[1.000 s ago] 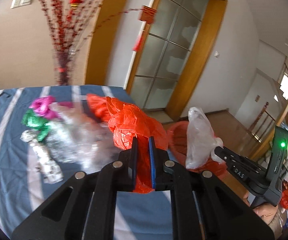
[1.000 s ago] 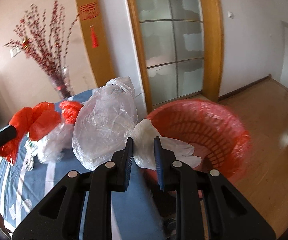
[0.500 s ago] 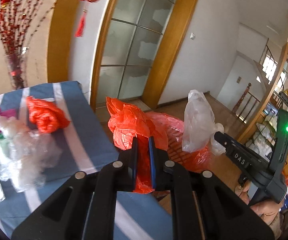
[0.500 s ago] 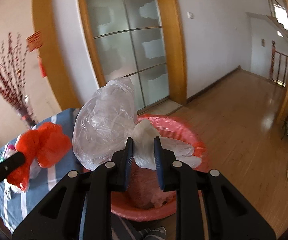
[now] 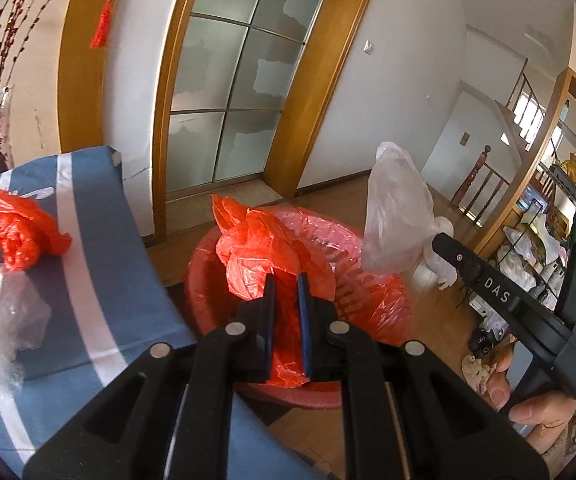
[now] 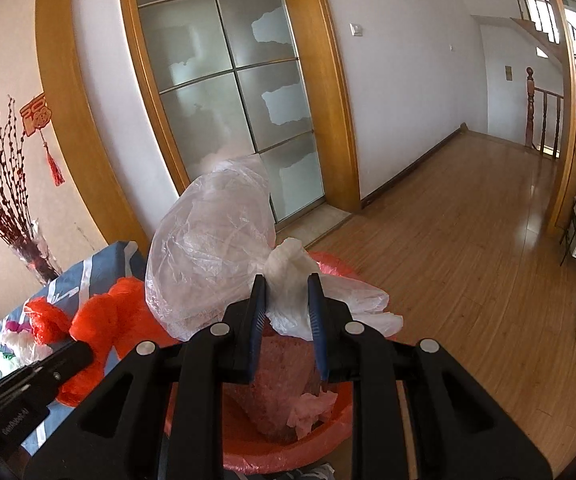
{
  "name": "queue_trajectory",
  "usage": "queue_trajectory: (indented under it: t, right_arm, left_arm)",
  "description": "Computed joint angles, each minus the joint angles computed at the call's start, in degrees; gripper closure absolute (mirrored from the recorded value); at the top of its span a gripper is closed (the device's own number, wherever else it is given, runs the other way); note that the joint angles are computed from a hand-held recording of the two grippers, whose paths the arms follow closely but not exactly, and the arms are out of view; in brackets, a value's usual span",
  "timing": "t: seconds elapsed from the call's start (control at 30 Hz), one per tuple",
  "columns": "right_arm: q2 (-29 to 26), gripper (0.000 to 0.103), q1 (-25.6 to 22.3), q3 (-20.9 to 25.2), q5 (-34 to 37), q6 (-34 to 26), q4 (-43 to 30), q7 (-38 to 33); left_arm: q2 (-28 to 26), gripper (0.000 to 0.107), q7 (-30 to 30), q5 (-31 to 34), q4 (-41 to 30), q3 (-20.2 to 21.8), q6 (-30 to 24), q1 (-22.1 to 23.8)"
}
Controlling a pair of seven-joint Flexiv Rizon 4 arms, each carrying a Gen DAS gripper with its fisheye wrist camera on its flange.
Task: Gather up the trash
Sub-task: 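Open both grippers over the red basket to drop the bags, then grasp the clear bubble wrap with the right gripper while the left gripper grasps the white patterned bag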
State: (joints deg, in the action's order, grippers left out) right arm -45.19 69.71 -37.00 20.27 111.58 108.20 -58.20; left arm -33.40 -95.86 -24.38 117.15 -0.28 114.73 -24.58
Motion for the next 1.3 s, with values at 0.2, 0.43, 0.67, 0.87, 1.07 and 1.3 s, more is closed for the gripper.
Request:
queue_trajectory:
  t: [0.2,0.43,0.67,0.87,1.07,1.3]
  right_arm:
    - [-0.09,0.08,-2.14,2.4,-0.74,0.11,-1.09,0.57]
    - [0.27,0.054,-4.24,4.87,-1.15,0.33,-1.24,-0.3]
    - [-0.27,0.043,-1.97,2.17,-0.02,-0.64,0.29,0.39]
    - [0.49,0.043,-1.85,2.35,-1.21,-0.7,1.53,1.2]
    - [1.27,0.043,-0.85,2.8,-2.36,-0.67,2.08,0.18]
    - [1.75,0.043,0.91,3.87,-4.26,-1.09,1.37,-1.78]
  left_arm:
    - [-2.15,0.094,-0.26,0.81,-2.81,-0.9,-2.99,1.22]
    - [-3.01,0.068,-1.7,-0.19,-3.01,2.47,-5.54,-0.86]
    - [-0.93,0.054,-2.88,-3.43,2.51,7.34,-3.95,-4.3]
    - [0.95,0.048,-0.22,-10.02,7.35,11.9,-2.58,-9.31]
    - [2.45,0.043,3.99,-18.48,12.31,13.3,0.87,-13.32]
    - [5.91,0.038,5.67,-25.05,19.5,10.35,6.57,-12.32]
